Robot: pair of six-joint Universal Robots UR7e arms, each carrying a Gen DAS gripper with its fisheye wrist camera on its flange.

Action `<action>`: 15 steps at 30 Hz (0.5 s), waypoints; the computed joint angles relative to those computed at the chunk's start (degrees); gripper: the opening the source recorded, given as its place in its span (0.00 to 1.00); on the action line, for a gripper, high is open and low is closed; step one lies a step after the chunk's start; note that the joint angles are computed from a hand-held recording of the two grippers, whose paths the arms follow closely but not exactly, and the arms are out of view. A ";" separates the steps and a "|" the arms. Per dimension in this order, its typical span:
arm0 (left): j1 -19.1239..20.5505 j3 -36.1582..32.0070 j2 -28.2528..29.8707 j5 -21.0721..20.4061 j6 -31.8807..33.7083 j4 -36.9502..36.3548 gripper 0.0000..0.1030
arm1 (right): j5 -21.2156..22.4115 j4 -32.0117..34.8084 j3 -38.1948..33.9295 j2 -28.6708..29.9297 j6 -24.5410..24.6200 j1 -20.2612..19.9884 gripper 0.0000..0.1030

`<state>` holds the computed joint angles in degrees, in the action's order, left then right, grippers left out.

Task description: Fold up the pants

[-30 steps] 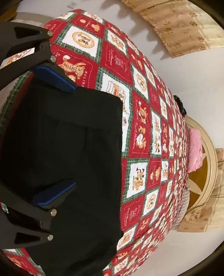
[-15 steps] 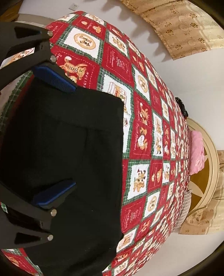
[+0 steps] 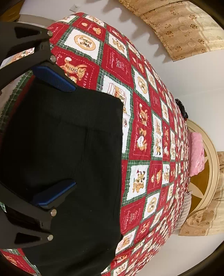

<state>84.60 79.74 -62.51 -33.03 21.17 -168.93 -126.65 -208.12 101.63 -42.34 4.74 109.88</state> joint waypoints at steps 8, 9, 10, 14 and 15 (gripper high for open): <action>-3.52 4.01 -1.38 -0.64 7.96 -7.49 1.00 | 3.23 3.74 -2.84 1.38 0.09 -0.31 0.59; -4.10 4.49 -1.12 -0.64 11.00 -9.77 1.00 | 2.27 2.28 -3.46 2.39 -0.30 -0.19 0.65; -4.80 4.86 -0.59 -0.45 15.02 -12.62 1.00 | 2.04 1.60 -3.55 2.75 -0.47 -0.27 0.65; -6.10 5.28 0.57 -0.94 22.76 -16.26 1.00 | 1.72 6.13 -4.60 2.97 5.12 -1.12 0.65; -6.28 5.49 0.55 -1.30 22.83 -16.12 1.00 | 1.53 6.17 -4.81 3.22 5.28 -1.12 0.65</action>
<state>78.32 85.23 -61.96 -34.33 44.00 -185.05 -125.12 -201.95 96.83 -39.12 10.02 108.77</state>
